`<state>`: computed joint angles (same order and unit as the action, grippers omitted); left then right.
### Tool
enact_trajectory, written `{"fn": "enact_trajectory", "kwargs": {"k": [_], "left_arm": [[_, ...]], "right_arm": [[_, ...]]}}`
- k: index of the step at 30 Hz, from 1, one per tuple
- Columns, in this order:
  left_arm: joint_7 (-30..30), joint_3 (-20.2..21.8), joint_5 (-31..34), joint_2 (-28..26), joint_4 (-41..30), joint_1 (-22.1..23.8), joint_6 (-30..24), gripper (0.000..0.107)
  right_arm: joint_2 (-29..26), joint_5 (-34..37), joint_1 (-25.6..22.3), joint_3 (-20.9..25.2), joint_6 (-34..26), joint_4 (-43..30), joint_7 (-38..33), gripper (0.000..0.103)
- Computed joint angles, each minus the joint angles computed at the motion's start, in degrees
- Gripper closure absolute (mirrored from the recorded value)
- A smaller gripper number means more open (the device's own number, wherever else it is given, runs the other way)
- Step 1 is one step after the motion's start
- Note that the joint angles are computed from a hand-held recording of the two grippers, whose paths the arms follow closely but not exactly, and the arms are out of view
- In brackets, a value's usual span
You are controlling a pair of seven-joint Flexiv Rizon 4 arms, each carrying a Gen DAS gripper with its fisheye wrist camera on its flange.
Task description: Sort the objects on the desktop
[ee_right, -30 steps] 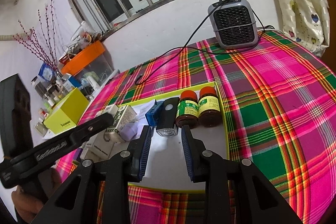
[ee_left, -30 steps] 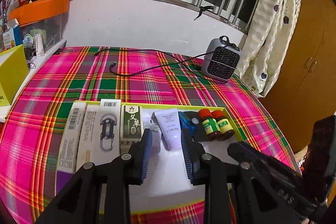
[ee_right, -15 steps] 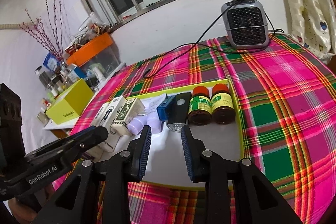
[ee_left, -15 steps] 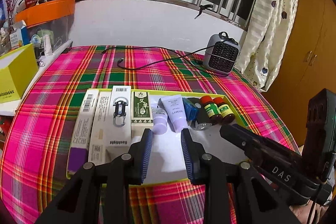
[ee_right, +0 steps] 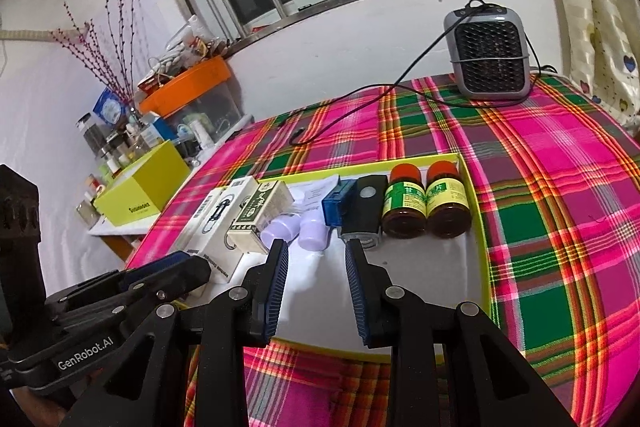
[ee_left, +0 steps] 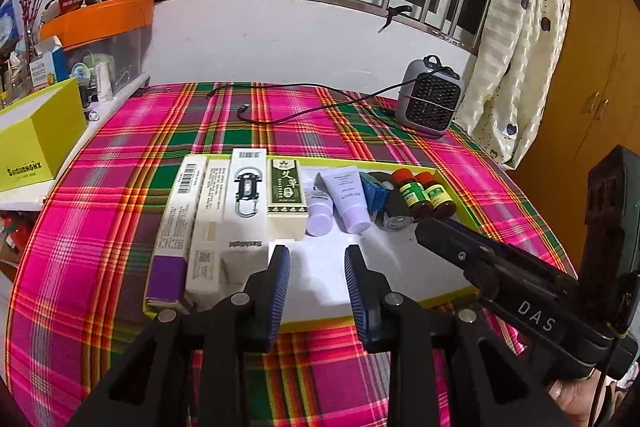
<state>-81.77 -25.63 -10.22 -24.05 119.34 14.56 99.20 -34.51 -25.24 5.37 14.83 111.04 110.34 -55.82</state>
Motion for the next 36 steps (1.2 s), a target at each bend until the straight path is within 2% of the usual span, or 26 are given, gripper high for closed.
{"fn": "enact_trajectory", "kwargs": {"k": [7, 14, 21, 28, 36], "left_arm": [[-0.7, 0.6, 1.0, 1.5, 1.9, 0.1, 1.3, 0.077], [-1.6, -0.7, 2.9, 2.5, 3.5, 1.6, 2.1, 0.077], [-2.2, 0.0, 3.8, 3.6, 4.8, 1.3, 2.3, 0.077], [-3.1, 4.1, 3.9, 5.0, 5.6, -2.1, 2.9, 0.076], [-4.1, 9.8, 4.8, 6.6, 6.7, -7.0, 4.5, 0.075]], "right_arm": [[1.3, 1.7, 2.2, -1.8, 0.3, 1.4, -1.0, 0.071], [5.7, 6.2, 7.3, -6.4, 0.5, 5.8, -4.7, 0.071], [8.1, 8.9, 8.9, -7.3, -0.1, 8.3, -7.7, 0.071], [9.9, 10.0, 9.7, -7.2, -1.1, 10.1, -10.0, 0.071], [12.7, 14.0, 15.3, -11.6, -1.8, 12.5, -14.6, 0.068]]}}
